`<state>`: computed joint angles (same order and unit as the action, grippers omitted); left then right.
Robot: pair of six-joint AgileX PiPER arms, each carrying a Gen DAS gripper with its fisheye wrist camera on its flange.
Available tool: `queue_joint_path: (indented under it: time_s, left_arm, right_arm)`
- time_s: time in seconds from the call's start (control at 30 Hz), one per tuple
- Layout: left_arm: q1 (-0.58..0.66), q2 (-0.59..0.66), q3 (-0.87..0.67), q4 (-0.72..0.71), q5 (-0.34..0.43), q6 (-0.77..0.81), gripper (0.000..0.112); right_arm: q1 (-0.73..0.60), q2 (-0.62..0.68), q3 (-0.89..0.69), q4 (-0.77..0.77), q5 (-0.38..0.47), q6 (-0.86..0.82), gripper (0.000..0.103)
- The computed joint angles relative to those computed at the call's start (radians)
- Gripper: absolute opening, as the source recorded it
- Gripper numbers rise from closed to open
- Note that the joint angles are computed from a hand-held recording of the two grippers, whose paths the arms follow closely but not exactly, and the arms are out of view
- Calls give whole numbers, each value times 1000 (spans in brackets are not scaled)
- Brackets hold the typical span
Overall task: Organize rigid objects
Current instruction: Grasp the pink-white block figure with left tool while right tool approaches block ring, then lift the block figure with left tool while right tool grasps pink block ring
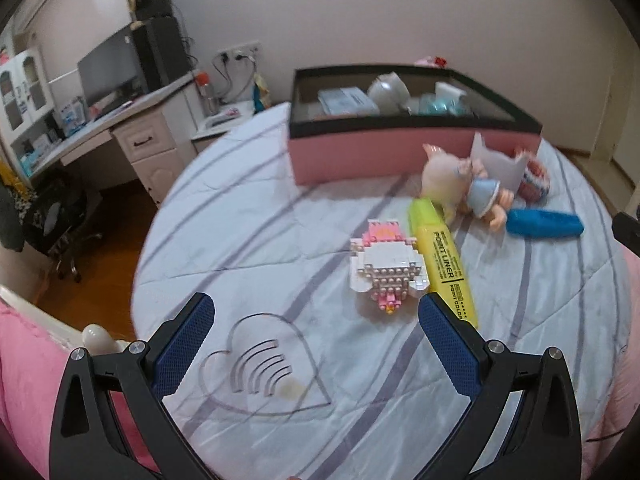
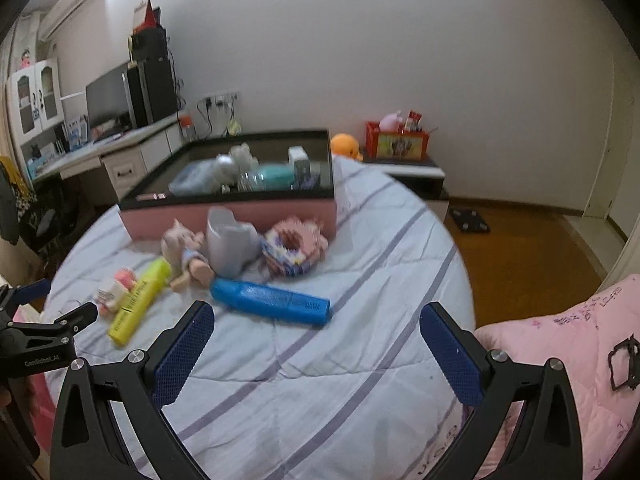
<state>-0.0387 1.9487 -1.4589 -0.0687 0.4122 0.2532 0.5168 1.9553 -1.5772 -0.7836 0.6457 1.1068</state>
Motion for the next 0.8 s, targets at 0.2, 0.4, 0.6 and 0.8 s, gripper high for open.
queue_joint_path:
  time_s: [0.2,0.4,0.6,0.8]
  left_arm:
    - [-33,89,-114,6,56,-10,103]
    - [-32,180,-266,-58,151,26,89]
    - [4,168,-246,-241,146,192,47]
    - [24,127,-177,-275,105,236,46]
  right_arm:
    - [-42,56,-57,107,-3,-116,103]
    - [-75,103,-116,214,-3,-240,103]
    - [-90,156,-197,267,23,-320,103]
    - [-108,237,-356,303,74,-387,103]
